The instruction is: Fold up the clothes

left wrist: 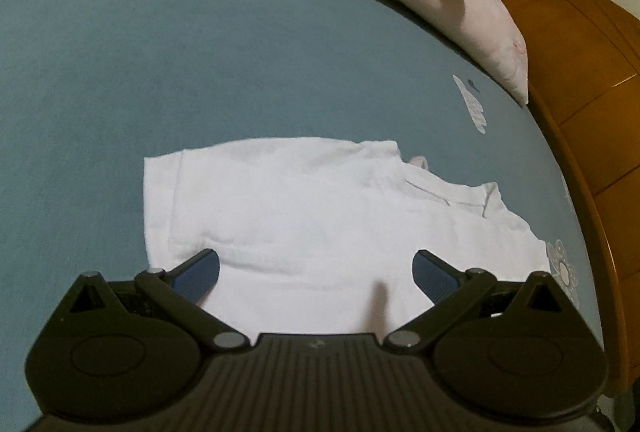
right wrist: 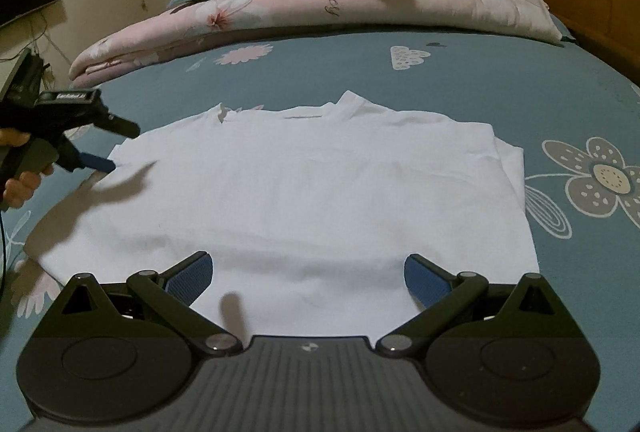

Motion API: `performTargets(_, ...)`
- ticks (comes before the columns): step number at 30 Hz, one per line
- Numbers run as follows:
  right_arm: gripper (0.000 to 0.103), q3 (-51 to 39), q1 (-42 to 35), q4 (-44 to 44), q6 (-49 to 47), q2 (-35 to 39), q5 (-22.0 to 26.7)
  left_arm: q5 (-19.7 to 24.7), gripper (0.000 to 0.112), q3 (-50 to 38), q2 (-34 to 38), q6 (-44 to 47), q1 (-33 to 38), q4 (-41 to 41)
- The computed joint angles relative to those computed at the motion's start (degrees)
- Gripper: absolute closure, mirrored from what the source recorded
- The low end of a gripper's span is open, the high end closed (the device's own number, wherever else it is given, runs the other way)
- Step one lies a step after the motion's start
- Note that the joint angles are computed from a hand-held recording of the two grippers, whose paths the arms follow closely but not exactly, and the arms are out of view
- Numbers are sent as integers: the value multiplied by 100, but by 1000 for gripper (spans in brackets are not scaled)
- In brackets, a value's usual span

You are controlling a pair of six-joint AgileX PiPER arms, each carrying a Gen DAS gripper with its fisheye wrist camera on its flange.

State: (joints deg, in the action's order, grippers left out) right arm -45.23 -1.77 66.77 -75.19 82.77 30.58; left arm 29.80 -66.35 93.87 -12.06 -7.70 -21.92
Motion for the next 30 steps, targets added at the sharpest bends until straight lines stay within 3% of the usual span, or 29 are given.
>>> performTargets(9,0,142,224,13,-331,-44,-361,-54,11,-198,14,-457,9,282)
performTargets(14,0,158,315,-47,-295,-50,-503,406,10,69,-685,-920,-398,867)
performTargets(21,0,125,241,-63,-182,-43,-394,722,10,691,-1600,-2190,-1284,2099)
performTargets(25,0,71,161,-209,49,-41,-244,563,10,1217,-1877,-2507,-1312,2057)
performTargets(30,0,-105,33,-820,789,-31,87,757,11,1521,-1998,-2939,-1264,1996)
